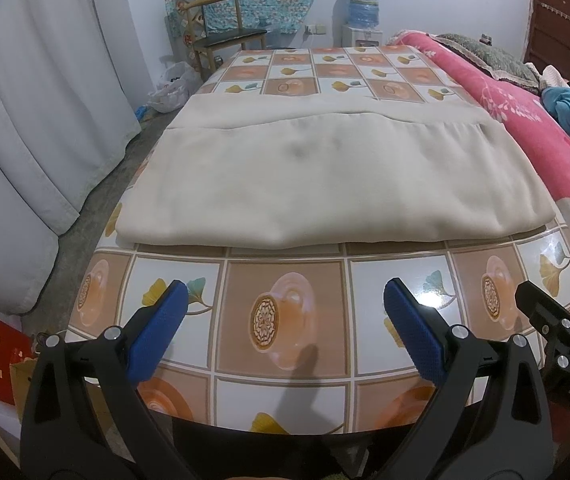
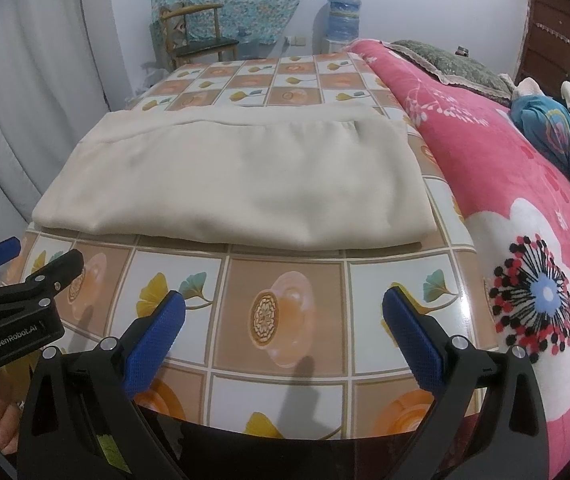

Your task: Fold large clothes

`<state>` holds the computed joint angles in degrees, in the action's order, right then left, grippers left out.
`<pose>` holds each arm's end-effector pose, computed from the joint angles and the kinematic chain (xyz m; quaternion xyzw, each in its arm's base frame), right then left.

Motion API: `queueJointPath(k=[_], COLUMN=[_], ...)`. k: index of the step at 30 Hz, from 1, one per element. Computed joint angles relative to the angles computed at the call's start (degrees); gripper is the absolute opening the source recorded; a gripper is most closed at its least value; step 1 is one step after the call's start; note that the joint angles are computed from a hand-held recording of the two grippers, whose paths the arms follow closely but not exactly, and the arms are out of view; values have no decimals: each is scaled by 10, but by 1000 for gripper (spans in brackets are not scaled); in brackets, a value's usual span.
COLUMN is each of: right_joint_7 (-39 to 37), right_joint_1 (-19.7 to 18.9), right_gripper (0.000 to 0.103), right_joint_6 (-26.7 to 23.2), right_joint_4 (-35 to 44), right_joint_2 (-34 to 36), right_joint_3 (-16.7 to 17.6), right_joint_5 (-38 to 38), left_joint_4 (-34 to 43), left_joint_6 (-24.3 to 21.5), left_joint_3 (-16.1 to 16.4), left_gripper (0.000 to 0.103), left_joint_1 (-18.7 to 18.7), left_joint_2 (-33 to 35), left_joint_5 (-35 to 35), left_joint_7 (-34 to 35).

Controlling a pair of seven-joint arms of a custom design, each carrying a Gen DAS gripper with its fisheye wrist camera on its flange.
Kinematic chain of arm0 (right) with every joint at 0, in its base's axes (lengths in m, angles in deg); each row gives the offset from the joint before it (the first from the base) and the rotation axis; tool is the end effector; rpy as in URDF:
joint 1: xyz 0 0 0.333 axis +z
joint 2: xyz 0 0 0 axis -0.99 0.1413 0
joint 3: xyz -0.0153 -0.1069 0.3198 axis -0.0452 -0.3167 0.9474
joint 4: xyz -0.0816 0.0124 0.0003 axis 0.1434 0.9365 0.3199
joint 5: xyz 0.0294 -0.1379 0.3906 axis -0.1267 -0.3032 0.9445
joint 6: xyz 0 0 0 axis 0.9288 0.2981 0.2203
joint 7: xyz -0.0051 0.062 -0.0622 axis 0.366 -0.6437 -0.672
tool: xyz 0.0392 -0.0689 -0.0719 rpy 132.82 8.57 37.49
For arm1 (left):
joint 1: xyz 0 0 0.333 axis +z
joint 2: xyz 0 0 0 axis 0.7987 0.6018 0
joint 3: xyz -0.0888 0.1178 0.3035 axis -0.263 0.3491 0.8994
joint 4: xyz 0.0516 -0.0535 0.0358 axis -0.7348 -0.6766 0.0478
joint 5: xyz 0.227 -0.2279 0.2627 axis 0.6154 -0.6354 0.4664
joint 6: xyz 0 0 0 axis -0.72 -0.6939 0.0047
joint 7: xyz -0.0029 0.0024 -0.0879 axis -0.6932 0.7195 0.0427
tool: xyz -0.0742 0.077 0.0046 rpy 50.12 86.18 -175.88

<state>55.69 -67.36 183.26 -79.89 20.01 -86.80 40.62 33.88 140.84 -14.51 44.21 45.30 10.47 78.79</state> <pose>0.6016 0.1694 0.7480 -0.6366 0.6862 -0.2786 0.2152 0.6713 -0.1604 0.7895 -0.6217 0.7098 -0.2184 0.2489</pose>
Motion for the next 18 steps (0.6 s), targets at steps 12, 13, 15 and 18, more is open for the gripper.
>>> queueJointPath(k=[12, 13, 15, 18], right_joint_7=[-1, -1, -1, -1], right_joint_1=[1, 1, 2, 1], right_gripper=[96, 96, 96, 96], right_joint_6=[-3, -3, -3, -3], right_joint_4=[1, 0, 1, 0], right_joint_2=[0, 0, 1, 0], right_joint_3=[0, 0, 0, 0], right_joint_5=[-5, -5, -5, -4], left_joint_4=[-1, 0, 1, 2], left_joint_6=[0, -1, -2, -3], left_joint_3=[0, 0, -1, -1], left_gripper=[95, 95, 95, 95], left_joint_1=[1, 0, 0, 0], left_joint_2=[-1, -1, 0, 0], left_joint_5=[-1, -1, -2, -2], left_joint_7=[0, 0, 0, -1])
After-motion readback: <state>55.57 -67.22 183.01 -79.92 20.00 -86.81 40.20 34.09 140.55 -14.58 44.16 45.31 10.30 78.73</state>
